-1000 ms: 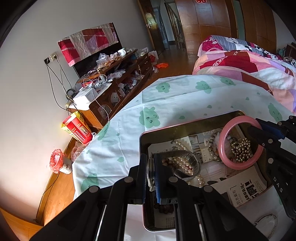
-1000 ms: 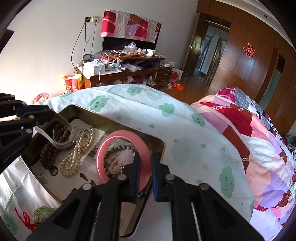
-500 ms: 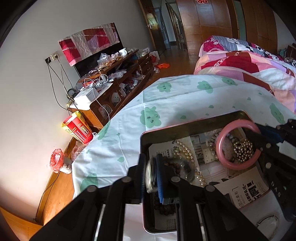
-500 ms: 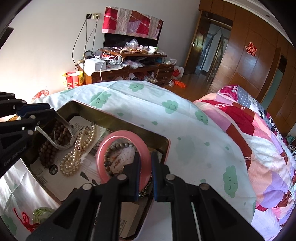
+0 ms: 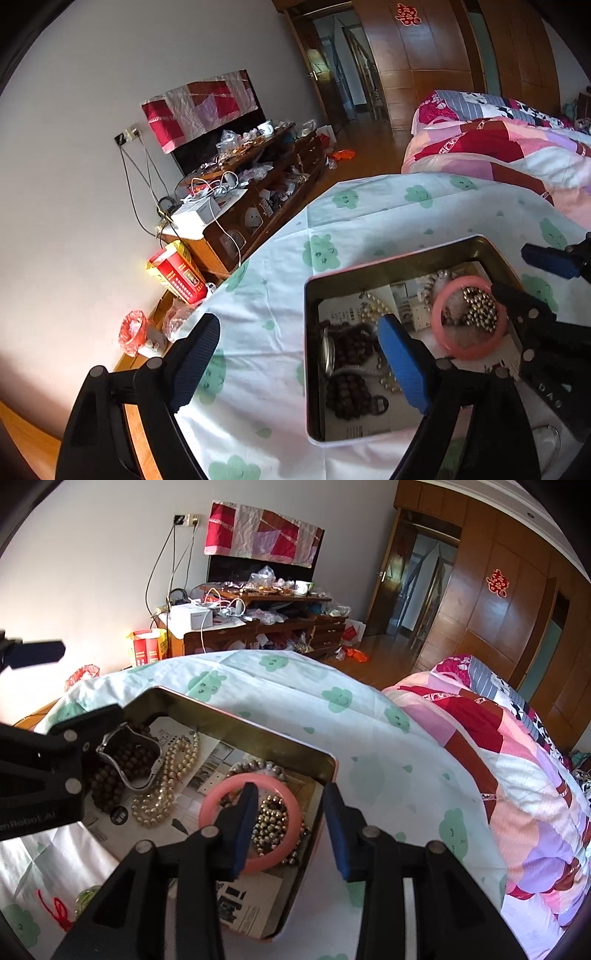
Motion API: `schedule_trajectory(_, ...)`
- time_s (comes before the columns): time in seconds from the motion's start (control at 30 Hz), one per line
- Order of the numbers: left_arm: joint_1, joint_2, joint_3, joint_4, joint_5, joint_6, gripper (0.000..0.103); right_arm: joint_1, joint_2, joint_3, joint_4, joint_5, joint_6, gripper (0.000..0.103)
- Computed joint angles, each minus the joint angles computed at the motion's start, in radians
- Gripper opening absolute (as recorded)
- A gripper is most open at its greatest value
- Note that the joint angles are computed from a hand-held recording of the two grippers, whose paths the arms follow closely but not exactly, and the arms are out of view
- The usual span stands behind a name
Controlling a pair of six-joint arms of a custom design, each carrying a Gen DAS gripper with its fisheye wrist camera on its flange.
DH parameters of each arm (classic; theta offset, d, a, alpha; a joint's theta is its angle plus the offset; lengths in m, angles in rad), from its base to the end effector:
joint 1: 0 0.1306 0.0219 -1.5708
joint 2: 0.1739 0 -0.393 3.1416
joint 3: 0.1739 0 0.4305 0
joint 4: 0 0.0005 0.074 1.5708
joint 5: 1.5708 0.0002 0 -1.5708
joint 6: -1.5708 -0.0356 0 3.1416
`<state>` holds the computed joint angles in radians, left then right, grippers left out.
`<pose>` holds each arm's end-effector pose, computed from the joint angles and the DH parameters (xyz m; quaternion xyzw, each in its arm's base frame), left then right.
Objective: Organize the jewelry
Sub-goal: 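Move both grippers back toward the remaining jewelry on the cloth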
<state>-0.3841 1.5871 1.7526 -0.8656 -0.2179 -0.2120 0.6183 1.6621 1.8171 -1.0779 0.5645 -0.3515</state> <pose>0.5626 -0.2196 0.5172 0.2209 0.8751 0.0622 0.4261 0.5108 0.3393 0.4932 -0.0332 0.9142 -0.0911 0.3935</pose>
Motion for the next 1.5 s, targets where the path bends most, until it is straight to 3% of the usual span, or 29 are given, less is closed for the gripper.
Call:
schedule_trajectory(0.2,0.006,-0.093,-0.115,0.049,0.001,0.009,0.088,0.026,-0.032,-0.020,0.006,0.023,-0.018,0.046)
schedule_trajectory(0.57,0.038,-0.209,-0.277,0.070,0.020,0.036,0.087,0.082,-0.094,-0.072,0.027,0.070,-0.046,0.053)
schedule_trajectory(1.07,0.025,-0.253,-0.342,0.057,0.051,0.066,0.087,0.151,-0.166,-0.196,-0.016,0.114,-0.097,0.053)
schedule_trajectory(1.4,-0.023,-0.258,-0.360,0.039,0.070,0.040,0.087,0.148,-0.211,-0.297,-0.060,0.065,-0.193,0.053)
schedule_trajectory(1.5,-0.037,-0.253,-0.360,0.032,0.075,0.027,0.081,0.151,-0.218,-0.307,-0.054,0.052,-0.200,0.053)
